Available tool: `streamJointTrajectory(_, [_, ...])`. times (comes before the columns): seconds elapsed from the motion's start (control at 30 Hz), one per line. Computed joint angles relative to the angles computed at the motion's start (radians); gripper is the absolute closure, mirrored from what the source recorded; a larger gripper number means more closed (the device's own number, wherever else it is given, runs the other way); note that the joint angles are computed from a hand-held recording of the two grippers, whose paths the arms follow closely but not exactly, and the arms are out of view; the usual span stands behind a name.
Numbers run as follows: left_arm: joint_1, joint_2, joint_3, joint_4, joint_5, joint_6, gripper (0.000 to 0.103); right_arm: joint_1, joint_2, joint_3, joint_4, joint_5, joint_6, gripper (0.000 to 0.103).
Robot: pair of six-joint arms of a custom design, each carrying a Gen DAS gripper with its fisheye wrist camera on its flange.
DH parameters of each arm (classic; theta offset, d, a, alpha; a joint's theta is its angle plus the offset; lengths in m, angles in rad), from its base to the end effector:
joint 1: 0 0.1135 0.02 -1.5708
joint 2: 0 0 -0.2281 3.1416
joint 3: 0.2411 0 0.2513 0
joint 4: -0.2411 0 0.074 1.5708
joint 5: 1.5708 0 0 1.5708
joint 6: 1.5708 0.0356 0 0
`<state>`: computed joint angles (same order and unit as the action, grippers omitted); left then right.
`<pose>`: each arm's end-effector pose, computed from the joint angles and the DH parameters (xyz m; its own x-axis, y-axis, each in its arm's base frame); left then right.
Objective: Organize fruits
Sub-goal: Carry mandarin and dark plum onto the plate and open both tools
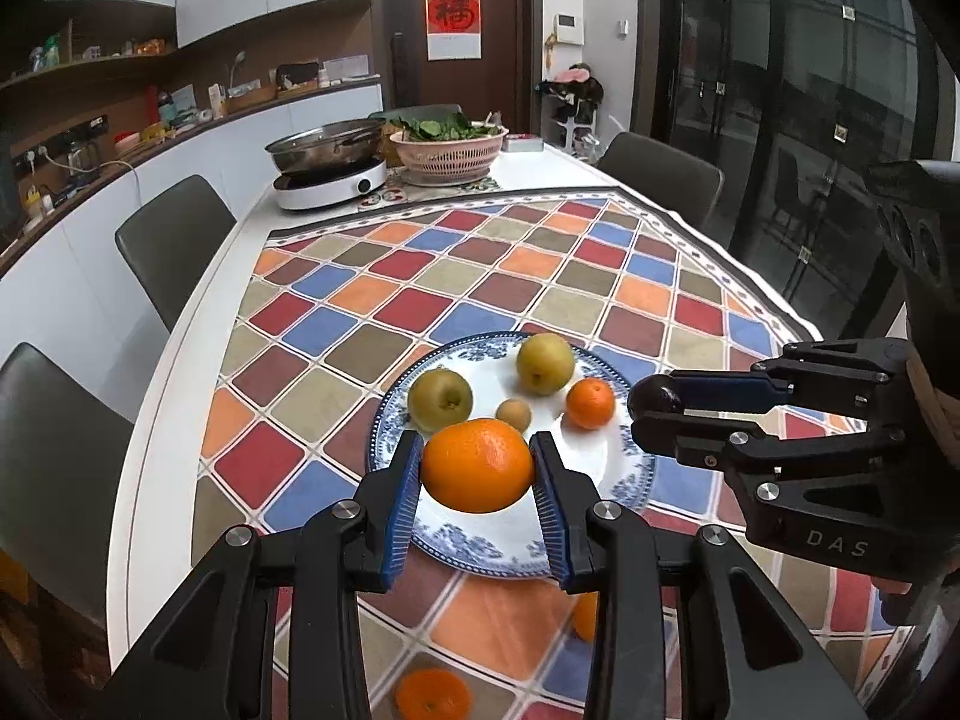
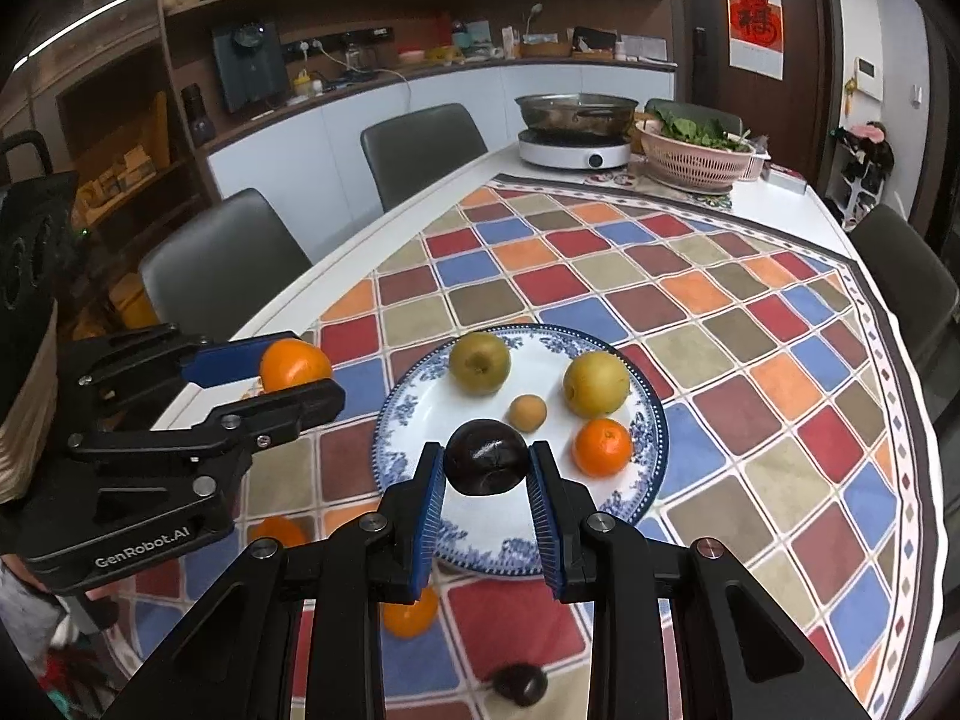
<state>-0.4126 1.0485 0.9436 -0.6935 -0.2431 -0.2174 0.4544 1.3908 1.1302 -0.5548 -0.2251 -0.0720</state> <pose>0.2150 -0.0848 0.2676 -0.6914 0.0741 -0.7186 0.0883 0.9959 0.0178 0.2705 0.1410 0.2539 -0.6118 -0.3769 -0.6955 -0.6109 0.7836 0.1128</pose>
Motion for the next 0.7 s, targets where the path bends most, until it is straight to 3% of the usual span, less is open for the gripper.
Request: streamJointTrajectory(0.7, [0.227,0.303,0.039,0.163,0.222,0.124,0.067,0.016,0.369,0.25,0.011,0.031,0.031,0.074])
